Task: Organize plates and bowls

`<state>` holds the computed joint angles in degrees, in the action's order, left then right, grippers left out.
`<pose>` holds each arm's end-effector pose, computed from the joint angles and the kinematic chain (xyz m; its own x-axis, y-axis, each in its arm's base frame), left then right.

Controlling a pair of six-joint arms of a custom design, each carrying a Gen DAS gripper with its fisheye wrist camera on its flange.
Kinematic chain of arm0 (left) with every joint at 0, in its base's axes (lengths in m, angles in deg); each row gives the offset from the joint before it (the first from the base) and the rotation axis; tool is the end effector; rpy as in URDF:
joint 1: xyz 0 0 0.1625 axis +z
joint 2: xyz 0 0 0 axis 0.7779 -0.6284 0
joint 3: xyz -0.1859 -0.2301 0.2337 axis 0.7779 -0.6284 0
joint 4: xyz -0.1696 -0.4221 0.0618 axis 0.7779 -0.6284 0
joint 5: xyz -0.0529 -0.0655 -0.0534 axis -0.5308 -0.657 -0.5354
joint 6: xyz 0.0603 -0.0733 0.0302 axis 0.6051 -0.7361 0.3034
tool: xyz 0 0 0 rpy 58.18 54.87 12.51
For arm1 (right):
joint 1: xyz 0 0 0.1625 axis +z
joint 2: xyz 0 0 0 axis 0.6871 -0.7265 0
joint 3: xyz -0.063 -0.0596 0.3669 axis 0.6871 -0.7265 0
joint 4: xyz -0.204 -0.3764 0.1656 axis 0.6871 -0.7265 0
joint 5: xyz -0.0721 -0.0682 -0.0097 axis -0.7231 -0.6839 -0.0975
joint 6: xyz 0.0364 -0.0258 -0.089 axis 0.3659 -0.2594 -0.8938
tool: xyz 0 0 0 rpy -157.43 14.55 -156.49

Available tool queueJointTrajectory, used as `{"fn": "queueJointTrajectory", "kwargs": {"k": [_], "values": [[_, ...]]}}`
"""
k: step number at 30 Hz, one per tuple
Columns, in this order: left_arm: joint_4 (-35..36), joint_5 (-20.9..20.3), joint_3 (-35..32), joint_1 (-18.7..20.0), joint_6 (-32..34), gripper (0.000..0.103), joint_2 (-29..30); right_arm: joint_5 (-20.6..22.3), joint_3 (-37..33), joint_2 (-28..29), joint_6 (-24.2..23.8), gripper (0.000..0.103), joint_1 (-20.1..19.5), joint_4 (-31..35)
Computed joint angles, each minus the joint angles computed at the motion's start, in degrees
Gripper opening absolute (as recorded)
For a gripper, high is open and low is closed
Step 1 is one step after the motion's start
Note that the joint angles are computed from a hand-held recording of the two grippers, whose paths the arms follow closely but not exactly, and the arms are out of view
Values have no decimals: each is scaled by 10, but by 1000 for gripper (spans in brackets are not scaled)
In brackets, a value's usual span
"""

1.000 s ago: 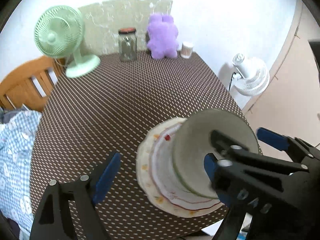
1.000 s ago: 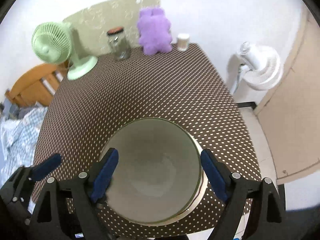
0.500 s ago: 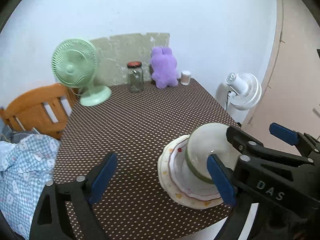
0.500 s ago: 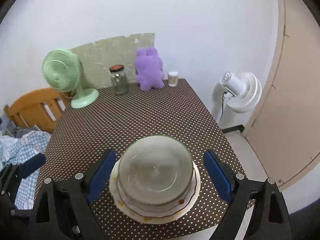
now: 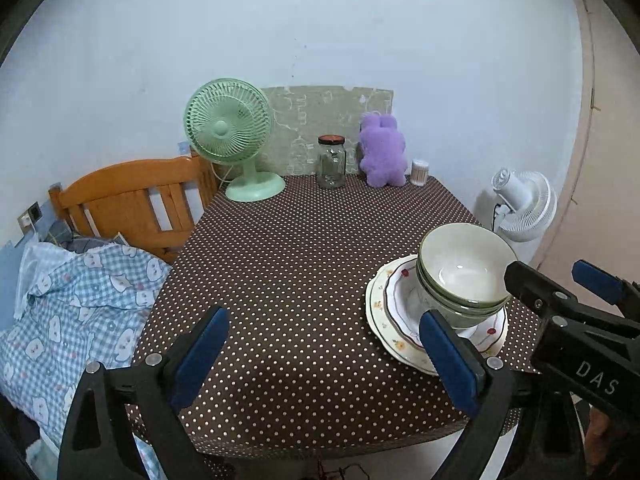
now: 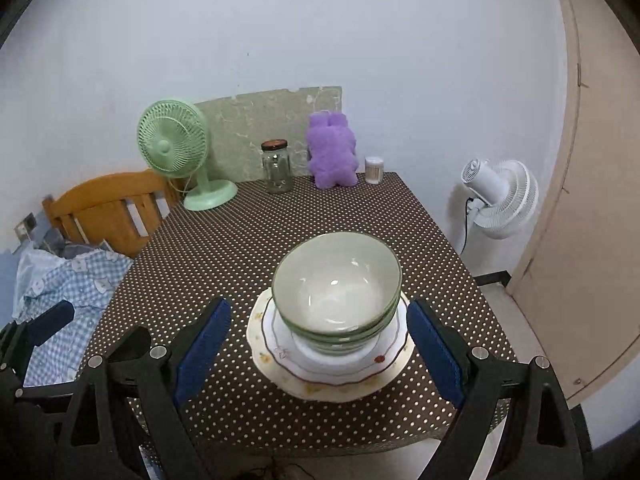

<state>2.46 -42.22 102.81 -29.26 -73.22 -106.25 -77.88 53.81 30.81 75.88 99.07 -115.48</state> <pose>-0.0920 -0.2804 0.3862 -0.6970 -0.1883 -0.6919 0.4927 0.5753 -0.6529 0.4950 -0.3108 0.0306 -0.7297 -0.2130 0.6497 -0.6285 0.5832 -0.5147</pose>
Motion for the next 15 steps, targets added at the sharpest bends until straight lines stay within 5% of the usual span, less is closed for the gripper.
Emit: {"fn": "queueJointTrajectory", "kwargs": {"k": [7,15], "values": [[149,4,10,-39,-135,99,-37,2,37,3,-19,94,4,-73],[227,-6,17,-67,-212,100,-53,3,63,4,-27,94,1,-109]]}}
